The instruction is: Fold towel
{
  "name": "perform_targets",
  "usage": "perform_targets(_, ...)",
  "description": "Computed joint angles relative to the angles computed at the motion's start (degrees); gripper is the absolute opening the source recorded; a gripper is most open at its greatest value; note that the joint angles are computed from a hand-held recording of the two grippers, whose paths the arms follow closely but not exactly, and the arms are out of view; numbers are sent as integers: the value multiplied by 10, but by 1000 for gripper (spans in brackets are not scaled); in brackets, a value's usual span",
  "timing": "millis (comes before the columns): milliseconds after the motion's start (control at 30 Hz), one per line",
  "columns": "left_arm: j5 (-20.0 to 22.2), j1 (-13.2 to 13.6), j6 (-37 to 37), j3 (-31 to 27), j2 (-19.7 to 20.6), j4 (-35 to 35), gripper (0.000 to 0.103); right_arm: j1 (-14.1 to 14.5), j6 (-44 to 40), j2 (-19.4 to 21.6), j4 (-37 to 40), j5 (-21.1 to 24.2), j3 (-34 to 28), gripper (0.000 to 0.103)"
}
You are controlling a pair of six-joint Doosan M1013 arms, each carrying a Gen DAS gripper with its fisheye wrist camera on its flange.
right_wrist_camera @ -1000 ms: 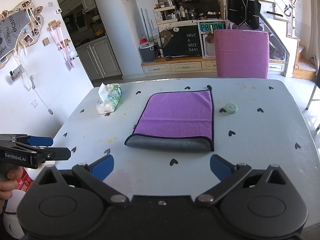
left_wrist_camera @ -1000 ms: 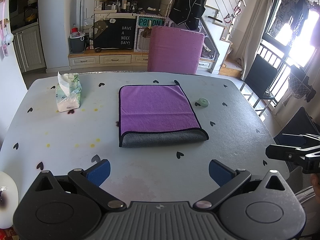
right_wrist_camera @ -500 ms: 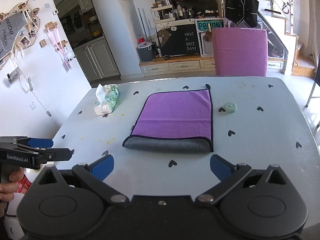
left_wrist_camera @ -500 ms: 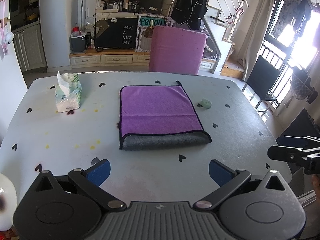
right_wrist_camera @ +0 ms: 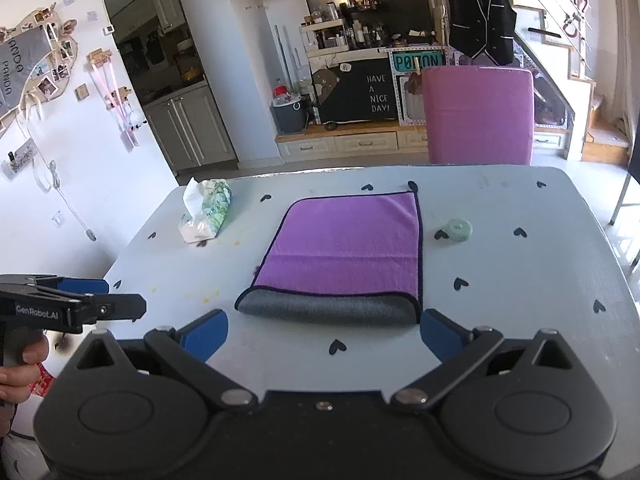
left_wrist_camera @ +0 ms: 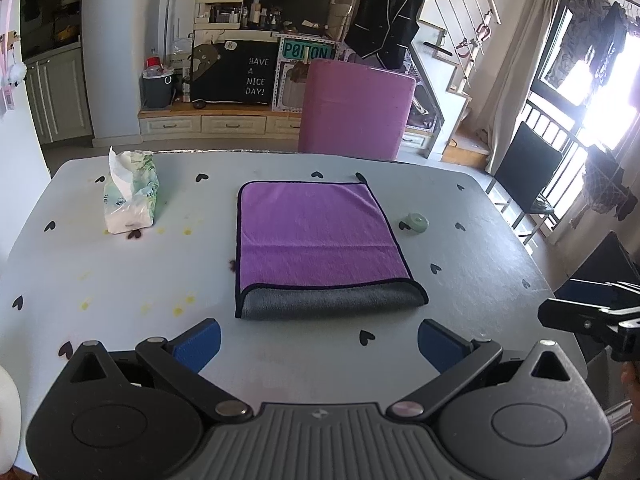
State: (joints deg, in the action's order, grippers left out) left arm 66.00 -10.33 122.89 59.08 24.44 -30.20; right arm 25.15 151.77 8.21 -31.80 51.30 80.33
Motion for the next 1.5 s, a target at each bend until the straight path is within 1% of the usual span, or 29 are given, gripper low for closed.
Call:
perform_targets(67, -4, -1, -3, -2, 4, 1, 103, -2, -3, 0, -5, -13, 3, 102)
perform_targets(233, -8, -5, -11, -12, 15, 4, 103, -8, -12, 9, -10, -19, -1, 102)
perform_targets(367, -12, -9, -12, -18, 22, 2, 103, -17, -32, 19, 1, -23, -6, 102)
perform_targets(500, -15, -14, -25, -32, 36, 19, 103, -30, -55, 29, 20, -28, -11, 102)
perform_targets(800, 12, -27, -68, -89, 84, 61, 103, -56, -66, 51, 29, -36, -21, 102)
perform_targets(967, 29, -33, -90, -121, 112, 79, 103, -73, -86, 66, 54, -35, -29, 102)
perform_targets(1133, 51, -39, -110, -155, 141, 96, 103, -88, -108, 79, 95, -37, -34, 102)
perform_targets(1267, 72, -43, -118, -180, 163, 107, 103, -98, -111, 88, 116, -37, -37, 102)
perform_targets(1500, 85, -47, -111, -206, 189, 126, 103, -111, -121, 104, 138, -24, -44, 103)
